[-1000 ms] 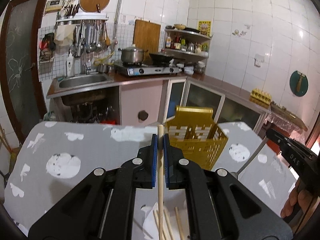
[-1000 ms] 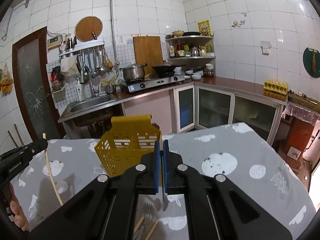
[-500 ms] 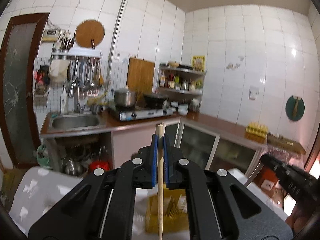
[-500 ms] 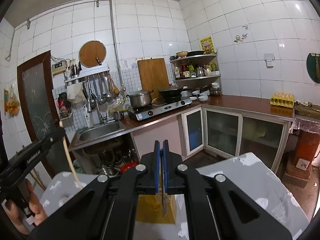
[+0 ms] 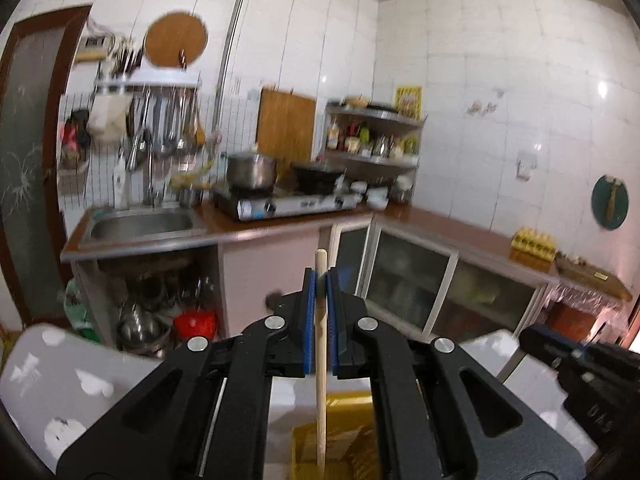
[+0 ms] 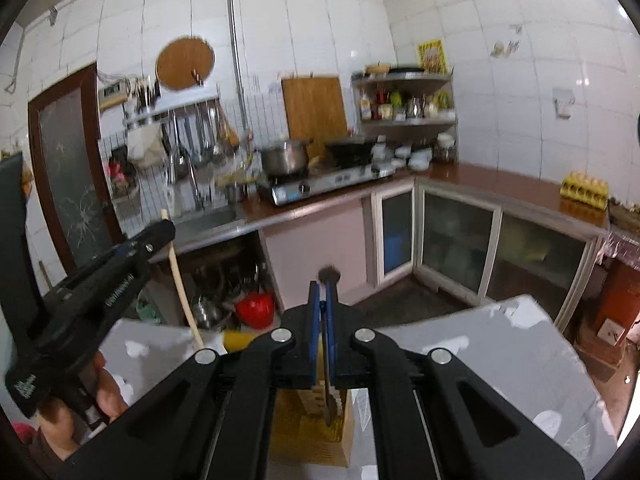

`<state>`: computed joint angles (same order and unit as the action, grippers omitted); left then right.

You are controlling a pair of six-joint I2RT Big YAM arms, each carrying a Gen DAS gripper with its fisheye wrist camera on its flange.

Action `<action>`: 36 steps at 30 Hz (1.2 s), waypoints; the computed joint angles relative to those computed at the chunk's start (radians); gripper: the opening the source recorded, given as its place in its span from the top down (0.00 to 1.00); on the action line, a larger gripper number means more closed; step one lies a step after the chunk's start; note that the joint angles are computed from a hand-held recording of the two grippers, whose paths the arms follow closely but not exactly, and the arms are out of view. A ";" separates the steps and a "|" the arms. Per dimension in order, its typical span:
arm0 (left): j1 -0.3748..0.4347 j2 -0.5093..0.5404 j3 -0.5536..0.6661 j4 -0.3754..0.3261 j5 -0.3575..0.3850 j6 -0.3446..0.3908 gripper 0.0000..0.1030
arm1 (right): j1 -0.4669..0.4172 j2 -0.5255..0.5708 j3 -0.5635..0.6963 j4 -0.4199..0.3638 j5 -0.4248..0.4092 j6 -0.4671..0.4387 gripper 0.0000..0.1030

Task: Organize utensils
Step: 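Carry the chopstick and spoon up over the yellow holder with both tools, then open both tools to drop the chopstick and spoon into the holder, then move both tools back down to the remaining utensils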

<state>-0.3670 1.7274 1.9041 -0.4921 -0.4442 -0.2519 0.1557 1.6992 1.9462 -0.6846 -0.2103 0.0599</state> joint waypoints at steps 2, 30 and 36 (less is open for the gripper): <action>0.011 0.004 -0.031 -0.012 0.009 -0.019 0.95 | 0.002 0.010 -0.015 0.001 0.002 -0.009 0.97; -0.087 -0.484 -0.503 -0.231 -0.223 -0.138 0.05 | -0.035 -0.365 -0.513 0.039 0.081 -0.033 0.34; -0.079 -0.496 -0.598 -0.275 -0.188 -0.221 0.05 | -0.031 -0.368 -0.604 0.003 0.125 -0.024 0.34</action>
